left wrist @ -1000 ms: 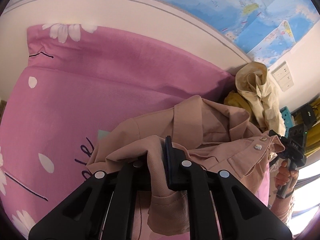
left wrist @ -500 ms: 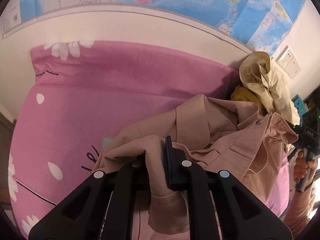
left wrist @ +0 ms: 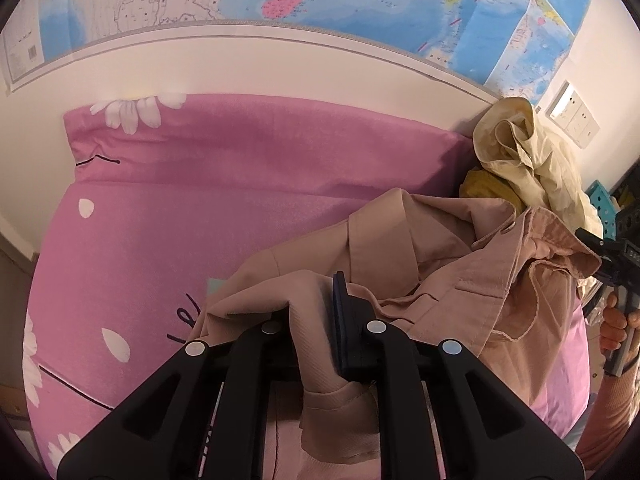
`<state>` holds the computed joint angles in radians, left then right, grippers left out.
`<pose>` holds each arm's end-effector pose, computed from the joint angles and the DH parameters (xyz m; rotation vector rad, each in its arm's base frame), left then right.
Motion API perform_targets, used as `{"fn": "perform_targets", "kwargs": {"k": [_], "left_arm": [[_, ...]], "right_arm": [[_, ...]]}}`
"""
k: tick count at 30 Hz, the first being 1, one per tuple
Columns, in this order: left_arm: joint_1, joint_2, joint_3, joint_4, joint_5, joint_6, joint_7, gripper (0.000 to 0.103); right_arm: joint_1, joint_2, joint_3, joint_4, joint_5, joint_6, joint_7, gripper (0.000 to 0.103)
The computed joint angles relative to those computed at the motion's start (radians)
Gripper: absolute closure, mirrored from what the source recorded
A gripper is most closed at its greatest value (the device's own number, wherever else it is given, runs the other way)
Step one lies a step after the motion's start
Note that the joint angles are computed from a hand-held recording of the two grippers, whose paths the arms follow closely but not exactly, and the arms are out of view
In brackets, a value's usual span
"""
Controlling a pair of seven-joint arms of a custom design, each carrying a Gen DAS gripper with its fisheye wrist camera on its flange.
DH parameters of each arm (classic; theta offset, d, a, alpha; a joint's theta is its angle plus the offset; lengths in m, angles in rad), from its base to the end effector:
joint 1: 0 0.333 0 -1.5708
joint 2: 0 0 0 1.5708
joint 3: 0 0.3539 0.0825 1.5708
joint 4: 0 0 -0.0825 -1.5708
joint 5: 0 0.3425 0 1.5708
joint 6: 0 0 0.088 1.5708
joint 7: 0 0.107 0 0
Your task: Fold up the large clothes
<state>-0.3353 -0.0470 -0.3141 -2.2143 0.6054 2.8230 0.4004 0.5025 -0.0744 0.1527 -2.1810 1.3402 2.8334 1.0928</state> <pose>0.4001 -0.3428 0.5261 -1.9021 1.9005 -0.9363 0.4331 0.2723 0.5327 -1.5059 1.5572 0.2770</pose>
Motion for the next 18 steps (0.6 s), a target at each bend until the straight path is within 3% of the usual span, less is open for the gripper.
{"fn": "perform_targets", "kwargs": {"k": [8, 15, 17, 18], "left_arm": [[0.007, -0.014, 0.003, -0.027, -0.018, 0.048, 0.005, 0.089], [0.02, -0.015, 0.0, -0.048, -0.045, 0.106, 0.008, 0.078], [0.021, -0.016, 0.003, -0.058, -0.074, 0.133, 0.02, 0.075], [0.023, -0.016, 0.003, -0.061, -0.085, 0.148, 0.025, 0.068]], "right_arm": [[0.024, -0.05, 0.006, -0.022, -0.048, 0.045, 0.018, 0.045], [0.051, -0.096, 0.009, -0.04, 0.098, 0.143, -0.107, 0.034], [0.058, -0.101, 0.02, -0.046, 0.039, 0.153, -0.11, 0.034], [0.062, -0.099, 0.032, -0.05, -0.034, 0.163, -0.081, 0.034]]}}
